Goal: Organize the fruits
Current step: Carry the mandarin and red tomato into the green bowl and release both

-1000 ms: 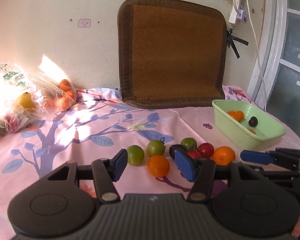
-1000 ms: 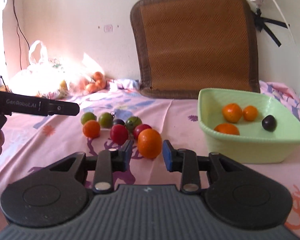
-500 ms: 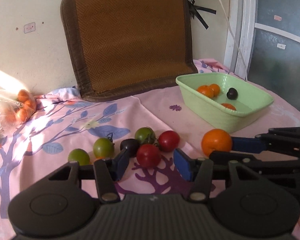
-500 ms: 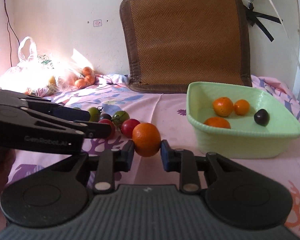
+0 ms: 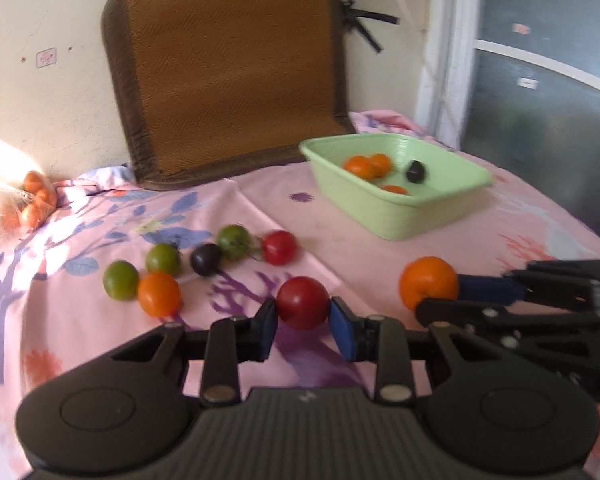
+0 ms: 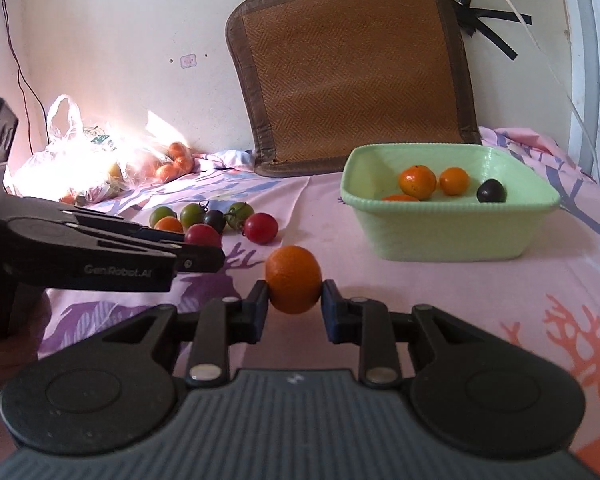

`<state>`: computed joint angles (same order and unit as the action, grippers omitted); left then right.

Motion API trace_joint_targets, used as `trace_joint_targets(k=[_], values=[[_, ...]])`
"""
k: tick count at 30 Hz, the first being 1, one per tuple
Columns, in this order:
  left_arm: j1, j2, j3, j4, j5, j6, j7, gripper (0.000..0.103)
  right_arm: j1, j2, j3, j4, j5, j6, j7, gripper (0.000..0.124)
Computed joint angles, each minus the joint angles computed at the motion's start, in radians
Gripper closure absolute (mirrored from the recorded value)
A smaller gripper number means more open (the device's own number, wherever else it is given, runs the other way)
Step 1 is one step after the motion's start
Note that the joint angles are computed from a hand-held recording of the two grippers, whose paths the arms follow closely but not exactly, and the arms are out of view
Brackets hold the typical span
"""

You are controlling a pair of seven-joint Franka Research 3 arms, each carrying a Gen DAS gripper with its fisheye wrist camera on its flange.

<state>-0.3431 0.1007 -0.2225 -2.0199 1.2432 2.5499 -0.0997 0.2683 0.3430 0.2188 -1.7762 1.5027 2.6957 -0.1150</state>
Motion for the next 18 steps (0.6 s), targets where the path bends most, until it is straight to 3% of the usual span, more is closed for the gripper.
trace_joint_targets(k=[7, 17, 18], values=[[-0.050, 0.006, -0.033, -0.010, 0.013, -0.012, -0.013, 0.072, -0.017, -0.098, -0.039, -0.133, 0.054, -0.033, -0.052, 0.093], [-0.090, 0.017, -0.032, 0.008, 0.024, -0.110, -0.010, 0.056, -0.009, -0.105, -0.058, -0.147, 0.089, -0.040, -0.071, 0.090], [-0.090, 0.017, -0.032, 0.007, 0.022, -0.110, -0.008, 0.056, -0.012, -0.106, -0.059, -0.149, 0.102, -0.045, -0.085, 0.084]])
